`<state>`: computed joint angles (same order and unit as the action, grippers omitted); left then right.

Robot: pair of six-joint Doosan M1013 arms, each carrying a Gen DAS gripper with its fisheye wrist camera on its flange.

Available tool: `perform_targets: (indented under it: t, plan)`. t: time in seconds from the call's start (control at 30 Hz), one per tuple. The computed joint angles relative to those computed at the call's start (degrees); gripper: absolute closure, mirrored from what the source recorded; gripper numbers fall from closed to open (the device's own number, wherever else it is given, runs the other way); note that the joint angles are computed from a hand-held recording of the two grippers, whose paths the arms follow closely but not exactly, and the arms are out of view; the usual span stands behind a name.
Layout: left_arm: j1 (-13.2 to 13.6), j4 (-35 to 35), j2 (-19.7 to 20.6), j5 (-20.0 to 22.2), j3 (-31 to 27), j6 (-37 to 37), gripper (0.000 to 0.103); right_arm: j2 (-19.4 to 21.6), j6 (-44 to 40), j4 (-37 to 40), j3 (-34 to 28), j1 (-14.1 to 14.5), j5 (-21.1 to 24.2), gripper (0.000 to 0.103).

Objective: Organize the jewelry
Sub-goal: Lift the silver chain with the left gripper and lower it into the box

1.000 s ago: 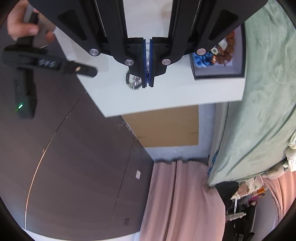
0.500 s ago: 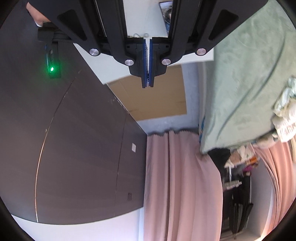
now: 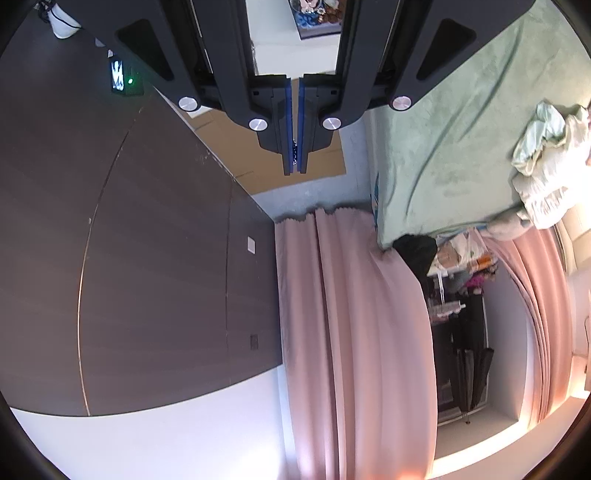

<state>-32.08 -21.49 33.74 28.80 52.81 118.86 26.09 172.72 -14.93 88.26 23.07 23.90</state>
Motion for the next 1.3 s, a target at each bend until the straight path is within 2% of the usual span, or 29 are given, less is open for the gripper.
perform_targets:
  t: [0.37, 0.8, 1.1, 1.3]
  plan:
    - [0.7, 3.5, -1.9, -3.0, 0.0, -2.1, 0.103, 0.6, -3.2, 2.5, -0.8, -0.2, 1.0, 0.032]
    - [2.5, 4.7, -3.0, -4.1, 0.2, -3.9, 0.103, 2.1, -6.2, 3.9, -3.0, 0.2, 3.5, 0.032]
    - [2.5, 7.0, -2.4, -3.5, 0.0, -6.0, 0.103, 2.6, -7.3, 4.5, -4.0, 0.4, 4.2, 0.032]
    - [3.1, 8.5, -0.5, -1.4, -1.1, -8.0, 0.103, 2.9, -7.9, 4.6, -4.3, 0.4, 4.9, 0.032]
